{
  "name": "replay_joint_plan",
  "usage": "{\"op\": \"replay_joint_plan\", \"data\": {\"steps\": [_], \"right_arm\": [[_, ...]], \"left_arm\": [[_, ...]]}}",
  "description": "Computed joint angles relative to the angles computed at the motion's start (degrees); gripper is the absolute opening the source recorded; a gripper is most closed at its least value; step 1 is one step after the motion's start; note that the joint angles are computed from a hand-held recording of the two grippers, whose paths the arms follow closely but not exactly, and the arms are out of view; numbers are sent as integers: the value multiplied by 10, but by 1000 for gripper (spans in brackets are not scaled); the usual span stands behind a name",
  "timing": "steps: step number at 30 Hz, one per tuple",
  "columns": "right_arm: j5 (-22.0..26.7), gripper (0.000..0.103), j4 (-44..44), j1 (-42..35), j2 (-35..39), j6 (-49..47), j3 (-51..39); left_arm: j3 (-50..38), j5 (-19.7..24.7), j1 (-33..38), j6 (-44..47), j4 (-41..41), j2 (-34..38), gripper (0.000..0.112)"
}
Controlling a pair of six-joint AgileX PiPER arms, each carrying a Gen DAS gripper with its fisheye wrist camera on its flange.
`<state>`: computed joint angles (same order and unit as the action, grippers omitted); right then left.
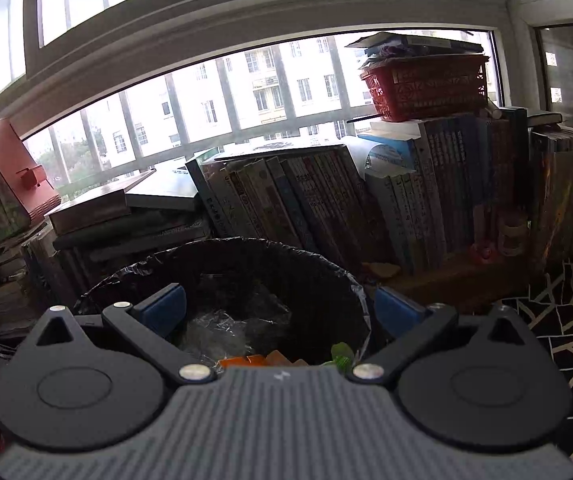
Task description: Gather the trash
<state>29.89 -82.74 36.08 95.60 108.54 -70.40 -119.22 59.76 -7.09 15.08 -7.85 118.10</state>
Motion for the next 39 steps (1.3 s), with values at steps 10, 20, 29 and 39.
{"op": "replay_joint_plan", "data": {"steps": [10,20,29,39], "right_arm": [[26,103,76,25,-7,-43,-12],[187,103,62,124,-44,22,6],[286,103,104,176,-26,-33,-29],[303,103,138,171,-10,-91,-74]], "left_arm": [[48,-12,27,71,-65,-52,52],[99,-5,53,161,-139,-97,59],[145,2,58,232,-171,-136,71],[56,65,64,260,-225,-124,79]]}}
